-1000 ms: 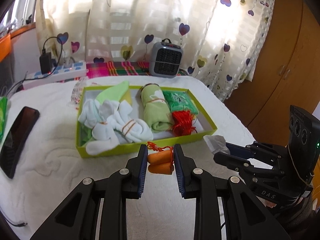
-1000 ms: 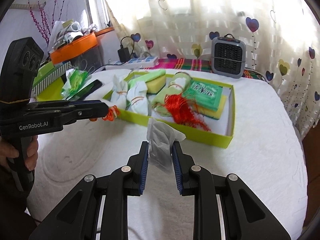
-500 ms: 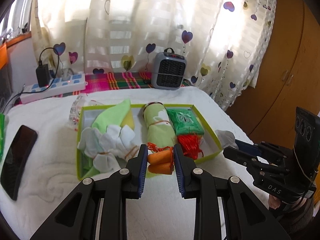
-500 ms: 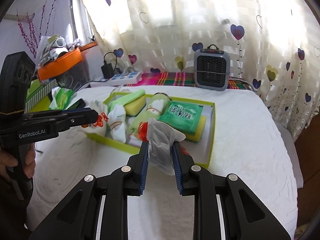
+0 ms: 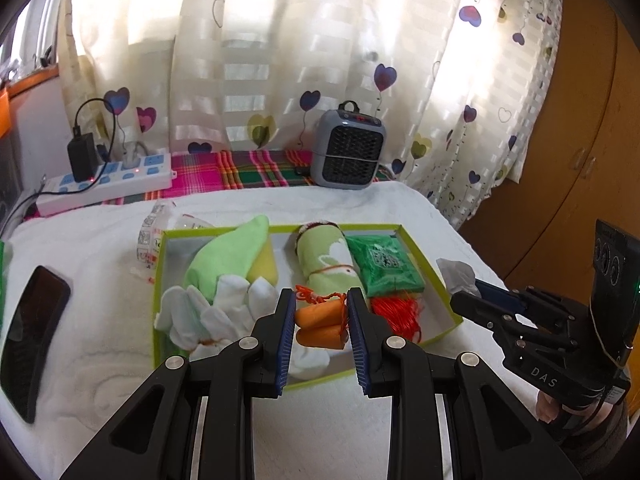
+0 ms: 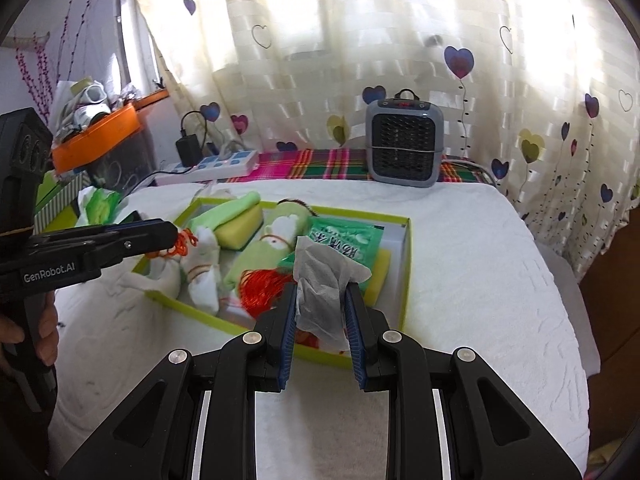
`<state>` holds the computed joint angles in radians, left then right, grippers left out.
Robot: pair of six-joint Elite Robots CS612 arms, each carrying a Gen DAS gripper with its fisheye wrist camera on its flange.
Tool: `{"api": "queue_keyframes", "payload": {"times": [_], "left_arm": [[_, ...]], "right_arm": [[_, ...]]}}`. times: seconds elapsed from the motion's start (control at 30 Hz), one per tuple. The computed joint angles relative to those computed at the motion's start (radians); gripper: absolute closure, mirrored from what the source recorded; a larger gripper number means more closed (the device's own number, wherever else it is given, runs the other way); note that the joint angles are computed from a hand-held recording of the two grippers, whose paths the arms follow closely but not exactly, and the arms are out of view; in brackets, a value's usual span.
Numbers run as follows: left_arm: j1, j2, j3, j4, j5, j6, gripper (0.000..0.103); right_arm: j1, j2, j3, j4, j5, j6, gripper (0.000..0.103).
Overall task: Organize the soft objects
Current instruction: 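Carry the earplugs and plastic bag over the green box with both grippers, then lower the earplugs and bag into the box and open both grippers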
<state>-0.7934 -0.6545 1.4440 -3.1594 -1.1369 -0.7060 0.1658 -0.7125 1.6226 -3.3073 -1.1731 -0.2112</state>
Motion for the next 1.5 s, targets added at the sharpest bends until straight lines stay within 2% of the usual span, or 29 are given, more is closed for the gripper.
{"api": "queue_keyframes", "payload": {"times": [0.1,0.4,0.7,1.33,1.43,1.5], "left_arm": [[0.003,0.006,-0.011,0.020,0.007,-0.005,0.079],[0.011,0.029,-0.039,0.079,-0.003,-0.020,0.079],[0.015,0.046,-0.061,0.126,-0.005,-0.031,0.079],[0.014,0.052,-0.068,0.139,-0.002,-0.037,0.078],[0.015,0.050,-0.067,0.140,-0.004,-0.035,0.075],[0.016,0.051,-0.068,0.134,-0.009,-0.033,0.070]], "right_arm": [[0.007,0.008,-0.015,-0.001,-0.041,0.008,0.078],[0.010,0.035,-0.058,0.021,-0.095,0.053,0.078],[0.018,0.054,-0.087,0.042,-0.131,0.041,0.078],[0.022,0.077,-0.120,0.070,-0.141,0.030,0.078],[0.022,0.076,-0.119,0.070,-0.140,0.031,0.078],[0.022,0.076,-0.118,0.067,-0.141,0.030,0.078]]}}
